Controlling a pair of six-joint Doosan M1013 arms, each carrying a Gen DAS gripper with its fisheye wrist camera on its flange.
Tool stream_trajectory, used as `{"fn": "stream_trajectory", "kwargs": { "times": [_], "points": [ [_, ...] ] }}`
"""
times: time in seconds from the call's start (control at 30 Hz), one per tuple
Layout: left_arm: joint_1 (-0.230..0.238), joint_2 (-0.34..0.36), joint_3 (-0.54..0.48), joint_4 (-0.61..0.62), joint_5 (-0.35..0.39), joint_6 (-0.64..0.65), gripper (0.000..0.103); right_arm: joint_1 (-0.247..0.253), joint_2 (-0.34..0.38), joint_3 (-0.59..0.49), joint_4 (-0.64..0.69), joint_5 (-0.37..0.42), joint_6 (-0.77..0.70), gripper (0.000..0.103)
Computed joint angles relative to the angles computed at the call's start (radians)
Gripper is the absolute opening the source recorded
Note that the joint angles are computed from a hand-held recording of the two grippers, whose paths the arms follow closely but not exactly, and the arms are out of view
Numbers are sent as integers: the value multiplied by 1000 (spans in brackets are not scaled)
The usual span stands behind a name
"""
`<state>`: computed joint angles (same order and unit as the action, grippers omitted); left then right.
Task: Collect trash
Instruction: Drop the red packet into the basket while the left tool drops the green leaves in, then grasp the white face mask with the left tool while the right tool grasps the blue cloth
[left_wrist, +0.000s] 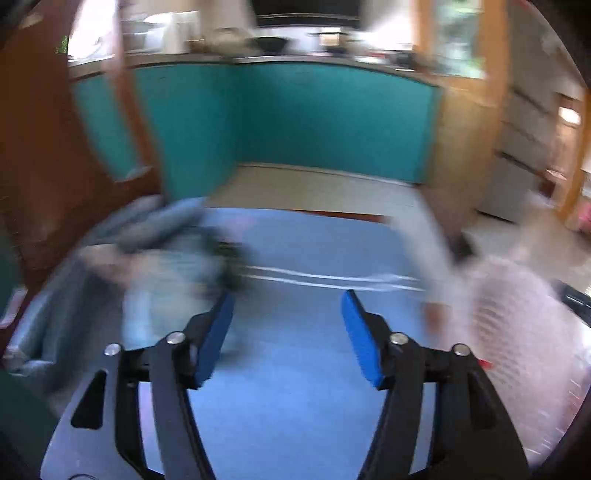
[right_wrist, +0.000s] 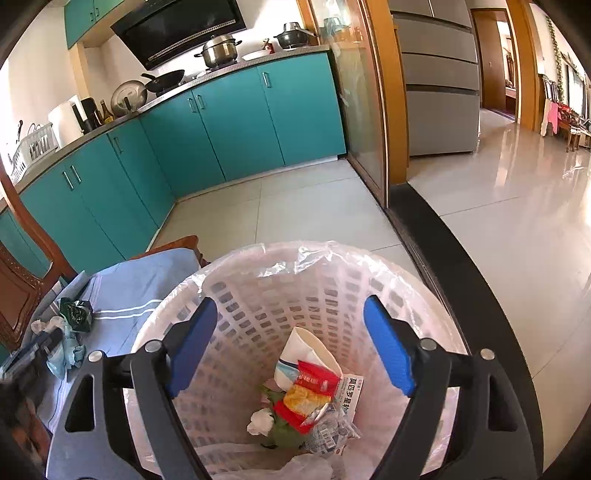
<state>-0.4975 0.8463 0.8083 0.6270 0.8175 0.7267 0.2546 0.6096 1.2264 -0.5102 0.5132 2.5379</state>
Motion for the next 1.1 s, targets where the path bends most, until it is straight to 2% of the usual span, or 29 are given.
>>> {"fn": "stream_trajectory", "kwargs": {
  "times": [0.13,0.27,0.33,0.37,0.43,0.53,0.63,0.73,0.83,0.87,0.93,1.1],
  "points": [
    [48,29,-55,-44,123,-19,67,9,5,-11,10,-8,-38,80],
    [83,45,-69,-192,116,55,65,22,0,-9,-41,-53,-15,80],
    [89,44,-64,-230,118,94,36,23,-3,-3,4,-129,-41,80],
    [93,41,-54,-250,112,119,29,24,-3,-4,41,-155,-71,80],
    [99,22,-13,-261,72,132,21,29,6,-19,147,-202,-175,85],
    [100,-23,70,-249,12,155,18,44,33,-66,245,-207,-299,87],
    [102,-85,172,-225,-38,154,18,63,84,-152,454,-155,-540,87],
    [105,-142,260,-205,-79,142,18,84,164,-286,716,-22,-826,87],
    [114,-197,344,-203,-118,131,18,104,247,-426,848,116,-992,87],
    [116,-213,368,-199,-129,129,18,110,271,-464,871,151,-1021,87],
    [120,-235,404,-187,-152,122,18,123,335,-573,892,236,-1048,80],
    [125,-265,444,-186,-177,118,18,146,474,-808,887,405,-1001,76]
  ]
}}
